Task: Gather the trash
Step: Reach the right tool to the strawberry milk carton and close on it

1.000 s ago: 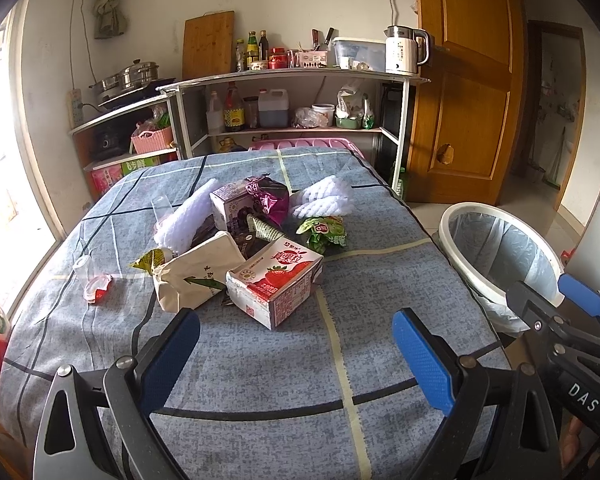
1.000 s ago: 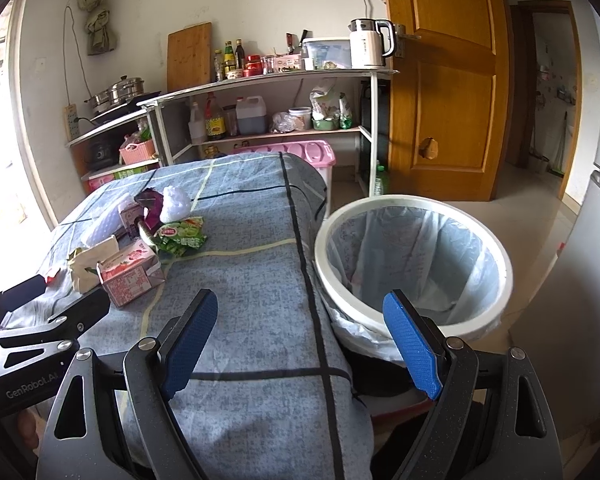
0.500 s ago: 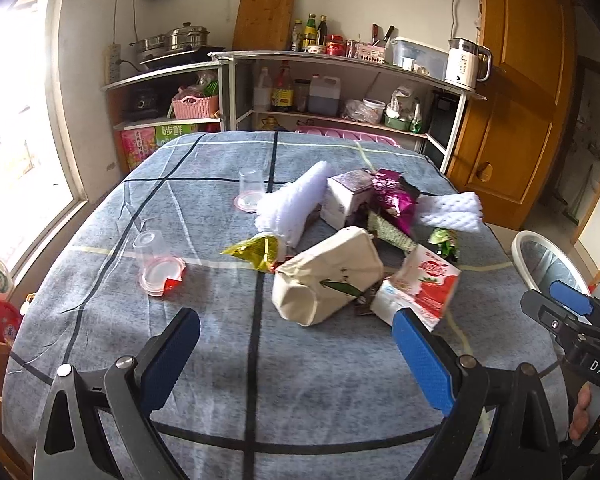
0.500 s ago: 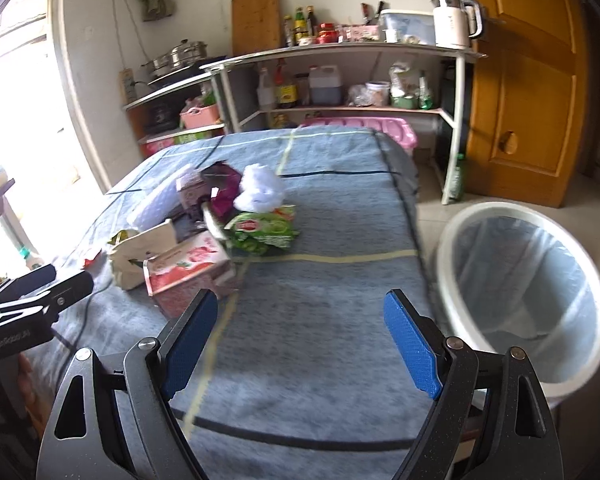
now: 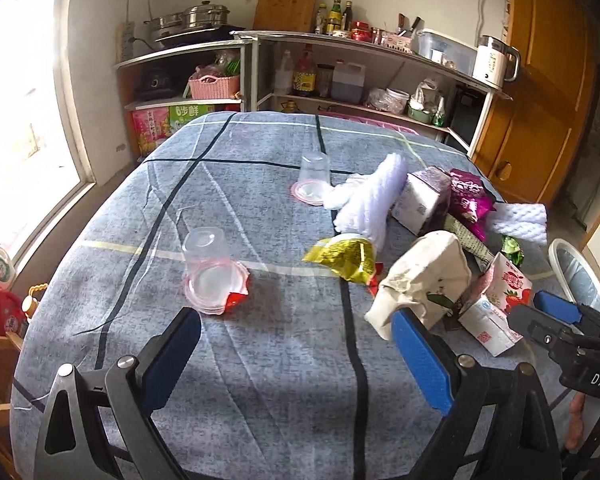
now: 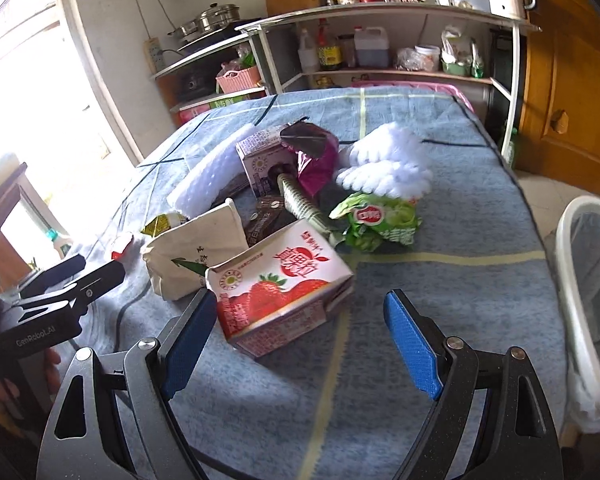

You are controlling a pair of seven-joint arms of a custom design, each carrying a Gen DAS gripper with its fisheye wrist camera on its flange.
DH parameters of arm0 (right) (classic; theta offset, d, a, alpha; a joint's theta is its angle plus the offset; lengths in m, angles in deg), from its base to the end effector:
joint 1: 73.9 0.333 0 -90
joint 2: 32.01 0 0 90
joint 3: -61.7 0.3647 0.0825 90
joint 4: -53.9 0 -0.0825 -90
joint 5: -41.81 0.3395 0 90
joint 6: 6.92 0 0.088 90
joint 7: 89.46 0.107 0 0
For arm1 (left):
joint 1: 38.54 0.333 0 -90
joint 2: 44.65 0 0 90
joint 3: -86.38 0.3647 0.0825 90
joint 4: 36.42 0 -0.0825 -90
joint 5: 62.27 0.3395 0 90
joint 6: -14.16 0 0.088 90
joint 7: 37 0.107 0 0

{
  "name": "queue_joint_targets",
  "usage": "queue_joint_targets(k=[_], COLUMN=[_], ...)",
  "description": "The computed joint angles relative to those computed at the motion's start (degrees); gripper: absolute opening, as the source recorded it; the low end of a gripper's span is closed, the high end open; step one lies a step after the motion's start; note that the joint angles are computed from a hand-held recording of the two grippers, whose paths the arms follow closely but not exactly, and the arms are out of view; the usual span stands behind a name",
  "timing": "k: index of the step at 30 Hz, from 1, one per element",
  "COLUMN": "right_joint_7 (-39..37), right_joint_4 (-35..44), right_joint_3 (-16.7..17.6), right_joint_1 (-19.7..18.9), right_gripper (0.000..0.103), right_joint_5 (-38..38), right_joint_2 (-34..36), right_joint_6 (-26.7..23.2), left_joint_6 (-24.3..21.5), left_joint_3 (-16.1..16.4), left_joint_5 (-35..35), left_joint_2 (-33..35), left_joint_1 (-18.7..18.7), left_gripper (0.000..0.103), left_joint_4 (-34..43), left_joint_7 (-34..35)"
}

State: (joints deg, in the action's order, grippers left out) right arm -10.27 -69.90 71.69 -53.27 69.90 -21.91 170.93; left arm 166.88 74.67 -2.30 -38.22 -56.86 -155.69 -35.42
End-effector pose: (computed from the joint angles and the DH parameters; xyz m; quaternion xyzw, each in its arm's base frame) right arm 0.5200 0.2549 0.4788 -0.7240 0.5769 -0.1153 0.3601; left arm 0.4785 -0.3008 0.4897 -0.7117 0.5913 -0.2791 0.2568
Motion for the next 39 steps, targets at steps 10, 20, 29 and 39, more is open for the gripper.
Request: queue_joint_targets(k=[10, 20, 29, 39], right_joint_7=[25.1, 29.1, 30.7, 26.9], right_joint_4=[3.7, 4.0, 3.7, -2.3], right_joint_3=[-14.7, -11.4, -12.9, -11.1], right_joint_1=[11.0, 6.9, 7.8, 4.8], right_gripper=[0.085, 0.085, 0.081, 0.080], right_joint_5=[-25.4, -26.6, -25.9, -24.1], right_joint_2=[2.8, 3.0, 3.1, -0.2], right_joint_6=[-4.8, -3.3, -3.4, 2.1], left_joint_6=[-4.4, -2.4, 4.7, 5.4], left_joint_3=[0.1, 1.9, 3.0, 3.8], left_joint_5=[4.6, 1.3, -5.8, -3.4], left_joint_2=[-3.5, 1.4, 3.3, 2.7], left_joint_1=[2.4, 4.5, 5.9, 3.7], left_gripper=[0.097, 0.094, 0.040, 0.029], left_joint_4=[-2.9, 1.7, 1.1, 0.9], left_joint_7=[-6.5, -2.6, 2.8, 1.4])
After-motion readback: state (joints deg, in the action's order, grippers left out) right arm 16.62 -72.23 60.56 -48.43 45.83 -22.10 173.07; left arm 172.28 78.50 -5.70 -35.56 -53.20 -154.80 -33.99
